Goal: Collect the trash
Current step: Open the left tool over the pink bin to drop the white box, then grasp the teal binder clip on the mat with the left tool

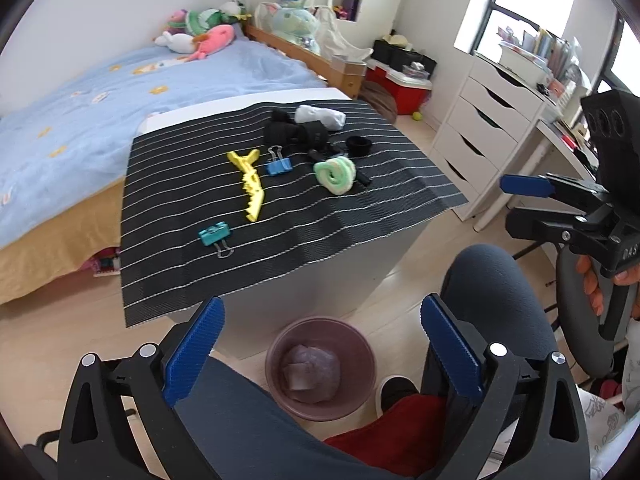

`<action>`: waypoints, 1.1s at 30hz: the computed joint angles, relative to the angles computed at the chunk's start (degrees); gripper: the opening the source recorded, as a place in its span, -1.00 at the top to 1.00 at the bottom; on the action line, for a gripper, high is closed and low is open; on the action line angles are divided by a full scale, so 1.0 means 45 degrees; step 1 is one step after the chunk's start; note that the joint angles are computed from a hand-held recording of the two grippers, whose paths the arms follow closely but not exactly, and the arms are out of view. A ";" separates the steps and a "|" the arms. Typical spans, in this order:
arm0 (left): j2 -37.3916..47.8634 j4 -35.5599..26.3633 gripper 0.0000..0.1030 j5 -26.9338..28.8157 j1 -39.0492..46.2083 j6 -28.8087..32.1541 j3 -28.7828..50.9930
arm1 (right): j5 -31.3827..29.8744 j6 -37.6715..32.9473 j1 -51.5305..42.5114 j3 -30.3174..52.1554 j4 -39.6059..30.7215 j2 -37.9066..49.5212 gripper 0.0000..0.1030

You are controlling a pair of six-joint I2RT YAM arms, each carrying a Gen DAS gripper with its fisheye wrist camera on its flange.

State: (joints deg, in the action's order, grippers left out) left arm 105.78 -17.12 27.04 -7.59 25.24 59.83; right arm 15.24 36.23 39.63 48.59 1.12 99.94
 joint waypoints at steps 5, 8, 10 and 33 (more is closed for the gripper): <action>0.0213 0.0047 -0.85 -0.0171 0.0193 -0.0284 0.0349 | 0.0006 -0.0136 -0.0048 0.0182 -0.0097 0.0066 -0.92; 0.0561 -0.0002 -0.85 -0.0324 0.0267 -0.0638 0.0822 | -0.0014 -0.0277 -0.0142 0.0427 -0.0222 0.0211 -0.92; 0.0875 -0.0054 -0.85 -0.0498 0.0278 -0.0894 0.1212 | 0.0011 -0.0419 -0.0225 0.0699 -0.0371 0.0391 -0.92; 0.5638 -0.1079 -0.43 -0.3490 -0.0607 -0.3746 0.6302 | -0.0635 -0.1216 -0.1202 0.1737 -0.0529 0.1414 -0.92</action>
